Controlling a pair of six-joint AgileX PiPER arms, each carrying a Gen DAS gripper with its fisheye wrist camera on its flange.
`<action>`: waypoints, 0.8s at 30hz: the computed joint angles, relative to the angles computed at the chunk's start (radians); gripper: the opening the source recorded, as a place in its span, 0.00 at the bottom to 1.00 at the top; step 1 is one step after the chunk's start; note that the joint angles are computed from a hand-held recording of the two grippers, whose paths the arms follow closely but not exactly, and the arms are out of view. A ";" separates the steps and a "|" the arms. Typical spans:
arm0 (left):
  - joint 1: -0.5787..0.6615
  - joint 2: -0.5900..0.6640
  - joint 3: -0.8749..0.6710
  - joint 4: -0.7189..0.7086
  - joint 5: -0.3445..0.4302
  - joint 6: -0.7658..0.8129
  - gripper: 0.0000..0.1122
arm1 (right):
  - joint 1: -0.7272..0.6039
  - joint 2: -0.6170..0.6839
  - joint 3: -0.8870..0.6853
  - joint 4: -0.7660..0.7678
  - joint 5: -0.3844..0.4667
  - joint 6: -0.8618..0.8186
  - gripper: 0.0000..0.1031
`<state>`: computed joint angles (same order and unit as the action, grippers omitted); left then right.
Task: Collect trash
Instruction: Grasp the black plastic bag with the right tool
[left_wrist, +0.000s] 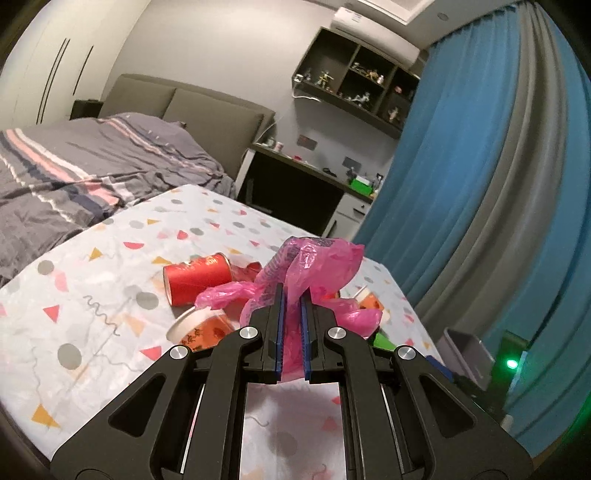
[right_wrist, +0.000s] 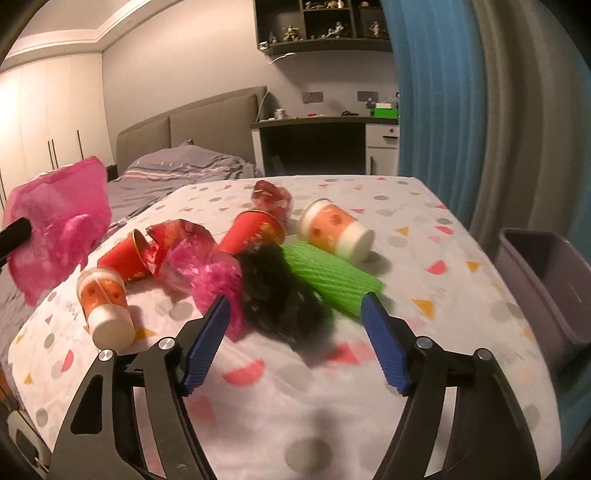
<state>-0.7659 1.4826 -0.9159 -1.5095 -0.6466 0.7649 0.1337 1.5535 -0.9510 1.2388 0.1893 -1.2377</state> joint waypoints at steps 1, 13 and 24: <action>0.011 0.000 0.003 0.009 0.008 -0.008 0.06 | 0.008 0.018 -0.020 -0.053 -0.002 0.054 0.67; 0.086 0.010 0.028 0.107 0.103 -0.111 0.06 | 0.066 0.168 -0.179 -0.511 0.014 0.509 0.23; 0.061 0.003 0.013 0.064 0.081 -0.062 0.06 | 0.002 0.027 -0.045 0.054 0.002 -0.074 0.02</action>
